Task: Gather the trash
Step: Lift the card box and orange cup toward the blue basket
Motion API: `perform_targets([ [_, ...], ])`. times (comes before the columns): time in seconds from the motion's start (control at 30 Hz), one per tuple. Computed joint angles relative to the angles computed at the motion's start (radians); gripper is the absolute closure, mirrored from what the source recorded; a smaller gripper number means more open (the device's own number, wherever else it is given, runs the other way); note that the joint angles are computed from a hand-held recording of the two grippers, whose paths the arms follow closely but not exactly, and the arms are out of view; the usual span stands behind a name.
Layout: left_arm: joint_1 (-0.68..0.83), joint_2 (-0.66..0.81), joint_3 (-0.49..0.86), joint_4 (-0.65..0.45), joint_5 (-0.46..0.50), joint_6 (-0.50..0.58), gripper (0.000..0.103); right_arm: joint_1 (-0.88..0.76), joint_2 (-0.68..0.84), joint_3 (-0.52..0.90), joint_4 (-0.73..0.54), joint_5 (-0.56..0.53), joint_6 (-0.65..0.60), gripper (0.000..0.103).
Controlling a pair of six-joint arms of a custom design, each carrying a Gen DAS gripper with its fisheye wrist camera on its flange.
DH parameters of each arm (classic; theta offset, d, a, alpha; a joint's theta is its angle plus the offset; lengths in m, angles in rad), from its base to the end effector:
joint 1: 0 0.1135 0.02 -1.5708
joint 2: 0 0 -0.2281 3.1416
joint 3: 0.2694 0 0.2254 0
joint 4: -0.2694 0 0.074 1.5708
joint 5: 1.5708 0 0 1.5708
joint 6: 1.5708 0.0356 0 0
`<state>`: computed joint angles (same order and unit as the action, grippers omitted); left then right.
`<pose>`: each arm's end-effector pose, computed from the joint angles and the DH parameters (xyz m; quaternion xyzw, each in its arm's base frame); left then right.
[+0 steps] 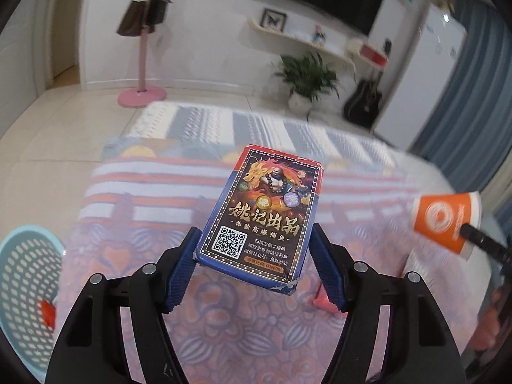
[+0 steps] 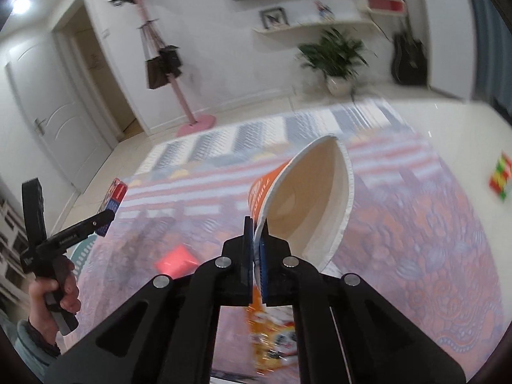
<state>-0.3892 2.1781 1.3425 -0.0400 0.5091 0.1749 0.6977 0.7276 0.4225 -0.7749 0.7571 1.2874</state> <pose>0.3706 -0.1708 0.0992 0.3356 0.8501 -0.2707 0.3025 0.1092 0.0596 0.1691 0.3478 0.8364 -0.0069 0.4236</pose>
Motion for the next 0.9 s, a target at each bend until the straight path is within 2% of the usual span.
perform_targets([
  [0.17, 0.069, -0.065, -0.022, 0.004, 0.042, -0.042, 0.037, 0.052, 0.271, 0.21, 0.099, 0.067, -0.13, 0.101],
  [0.33, 0.127, -0.116, -0.028, 0.004, 0.061, -0.082, 0.037, 0.054, 0.49, 0.385, 0.242, 0.074, -0.308, 0.101],
  [0.53, 0.241, -0.207, -0.068, -0.019, 0.067, -0.064, 0.037, 0.023, 0.678, 0.502, 0.452, -0.001, -0.458, 0.101],
  [0.67, 0.339, -0.255, -0.116, -0.014, 0.003, 0.008, 0.037, 0.012, 0.837, 0.634, 0.57, -0.066, -0.554, 0.101],
  [0.77, 0.416, -0.246, -0.109, -0.026, -0.006, 0.023, 0.037, 0.021, 0.996, 0.798, 0.608, -0.115, -0.62, 0.101],
  [0.9, 0.5, -0.196, -0.07, -0.022, -0.038, 0.019, 0.037, 0.039, 1.209, 1.043, 0.598, -0.175, -0.676, 0.101],
])
